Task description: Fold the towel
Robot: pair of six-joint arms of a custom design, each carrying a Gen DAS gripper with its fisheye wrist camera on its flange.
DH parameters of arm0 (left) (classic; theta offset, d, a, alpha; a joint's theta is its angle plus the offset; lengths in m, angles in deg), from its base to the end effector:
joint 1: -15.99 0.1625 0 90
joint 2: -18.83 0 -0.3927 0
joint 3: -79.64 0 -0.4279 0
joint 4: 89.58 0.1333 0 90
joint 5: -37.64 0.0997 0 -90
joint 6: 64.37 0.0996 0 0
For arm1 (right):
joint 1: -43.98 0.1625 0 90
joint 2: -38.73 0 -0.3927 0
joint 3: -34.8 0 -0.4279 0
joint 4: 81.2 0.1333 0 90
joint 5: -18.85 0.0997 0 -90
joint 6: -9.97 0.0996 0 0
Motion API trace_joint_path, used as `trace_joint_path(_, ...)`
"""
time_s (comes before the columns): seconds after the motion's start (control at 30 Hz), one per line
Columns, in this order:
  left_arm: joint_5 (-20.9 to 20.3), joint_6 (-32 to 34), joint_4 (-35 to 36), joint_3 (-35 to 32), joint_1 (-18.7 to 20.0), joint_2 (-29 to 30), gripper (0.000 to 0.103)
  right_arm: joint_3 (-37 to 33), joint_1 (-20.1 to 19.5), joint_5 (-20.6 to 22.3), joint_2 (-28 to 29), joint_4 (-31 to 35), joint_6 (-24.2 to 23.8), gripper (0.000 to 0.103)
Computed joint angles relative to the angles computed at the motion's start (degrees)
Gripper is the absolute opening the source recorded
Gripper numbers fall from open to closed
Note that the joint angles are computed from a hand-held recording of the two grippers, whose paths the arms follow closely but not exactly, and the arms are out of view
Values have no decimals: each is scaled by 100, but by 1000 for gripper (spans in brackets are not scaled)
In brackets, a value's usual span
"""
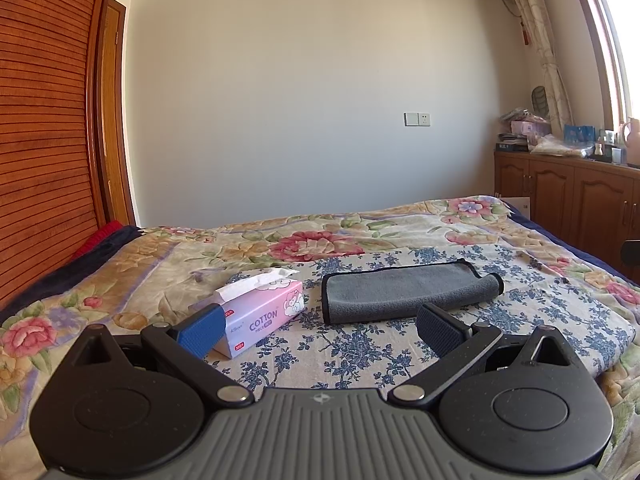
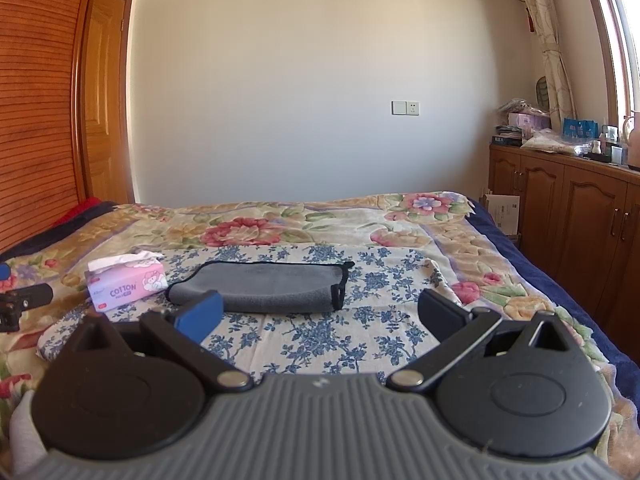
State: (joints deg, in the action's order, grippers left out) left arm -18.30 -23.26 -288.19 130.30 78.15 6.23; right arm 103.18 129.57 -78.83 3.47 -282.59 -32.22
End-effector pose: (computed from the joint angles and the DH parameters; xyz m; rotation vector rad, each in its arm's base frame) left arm -0.2210 -0.8233 0.0509 0.8023 1.9610 -1.3817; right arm 0.0584 -0.8028 0.2329 0.5598 -1.9832 1.4831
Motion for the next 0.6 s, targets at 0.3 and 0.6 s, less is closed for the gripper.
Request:
trace_joint_path(0.3, 1, 1, -8, 11, -3, 0, 103, 4, 3, 15, 14, -31, -43, 103)
trace_joint_path(0.6, 1, 9, -15, 9, -3, 4, 103, 6, 4, 10, 13, -31, -43, 103)
